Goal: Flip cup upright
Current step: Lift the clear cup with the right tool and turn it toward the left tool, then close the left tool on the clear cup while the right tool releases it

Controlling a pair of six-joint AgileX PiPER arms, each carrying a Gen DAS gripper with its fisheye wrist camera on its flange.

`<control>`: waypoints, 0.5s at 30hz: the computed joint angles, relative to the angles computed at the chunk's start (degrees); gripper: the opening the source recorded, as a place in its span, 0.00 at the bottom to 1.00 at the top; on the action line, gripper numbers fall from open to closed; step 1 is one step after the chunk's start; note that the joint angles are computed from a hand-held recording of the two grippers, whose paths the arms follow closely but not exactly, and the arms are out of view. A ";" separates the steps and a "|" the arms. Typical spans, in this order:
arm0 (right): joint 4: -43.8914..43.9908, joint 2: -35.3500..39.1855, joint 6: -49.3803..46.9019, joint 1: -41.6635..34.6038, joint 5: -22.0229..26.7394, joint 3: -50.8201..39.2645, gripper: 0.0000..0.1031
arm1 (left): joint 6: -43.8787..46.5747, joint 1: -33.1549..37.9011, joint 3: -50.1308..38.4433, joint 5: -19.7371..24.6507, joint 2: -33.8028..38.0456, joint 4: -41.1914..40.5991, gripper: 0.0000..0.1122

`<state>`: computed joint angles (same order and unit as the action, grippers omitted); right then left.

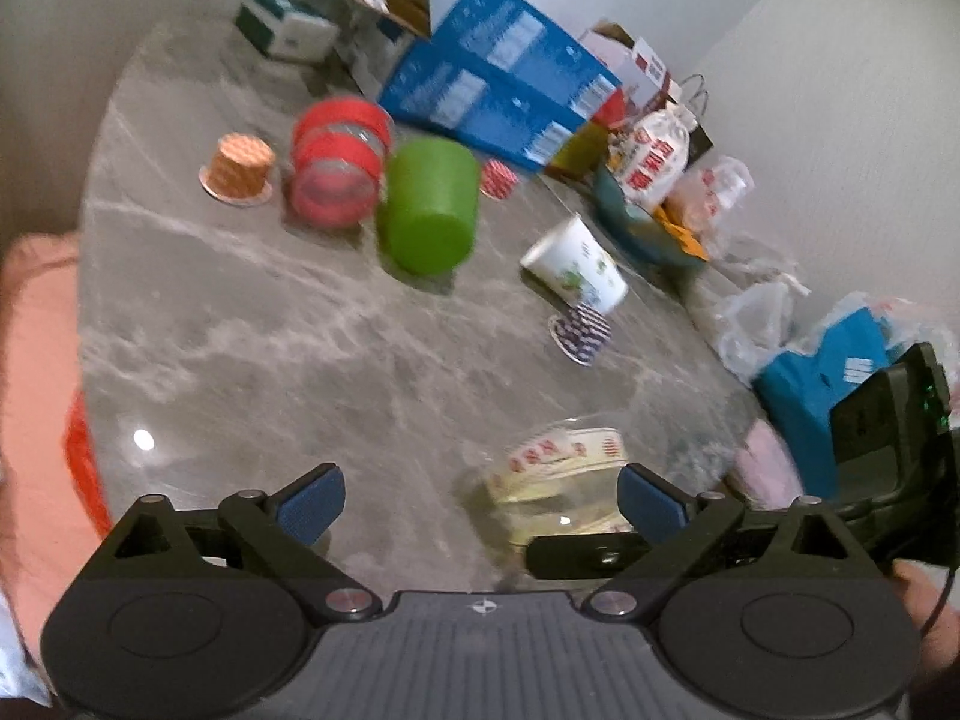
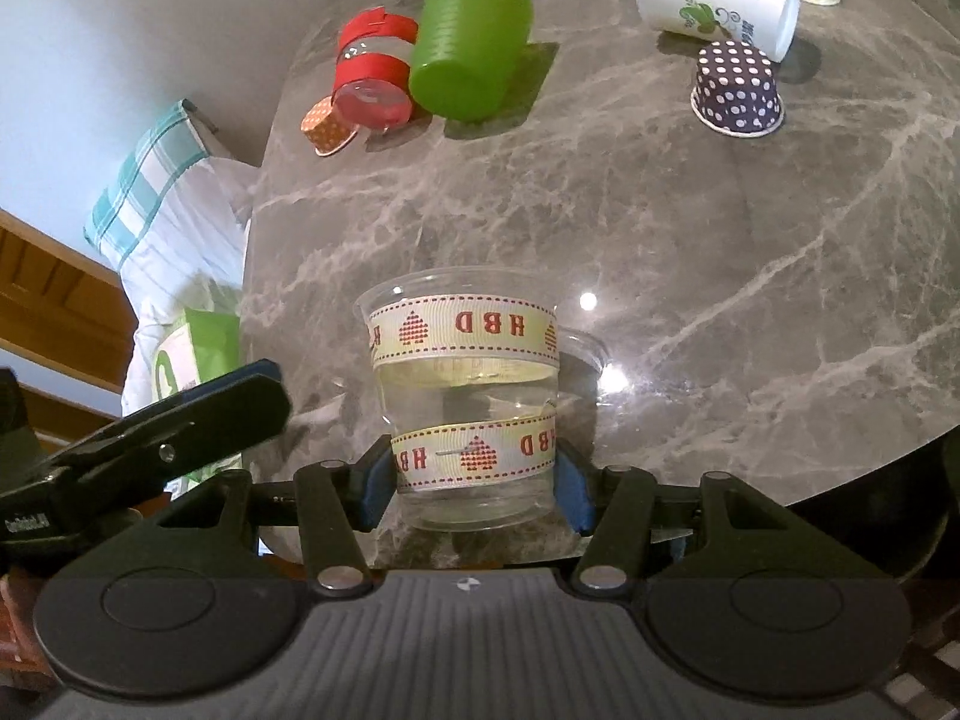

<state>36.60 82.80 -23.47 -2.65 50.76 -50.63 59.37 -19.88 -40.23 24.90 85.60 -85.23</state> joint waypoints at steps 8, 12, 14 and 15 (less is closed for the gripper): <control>-1.14 -0.98 -0.45 1.04 -1.63 0.83 0.60 | -18.95 -1.24 -10.60 7.28 6.98 14.65 0.88; -0.84 -1.59 -1.44 1.31 -2.34 1.59 0.61 | -30.95 -3.41 -15.89 9.09 11.49 21.93 0.83; -0.44 -1.94 -2.35 1.20 -2.55 2.11 0.61 | -34.80 -4.52 -17.03 8.44 12.39 24.22 0.83; -0.44 -2.15 -2.47 1.29 -2.70 2.29 0.61 | -36.90 -5.14 -17.39 7.67 12.58 25.67 0.83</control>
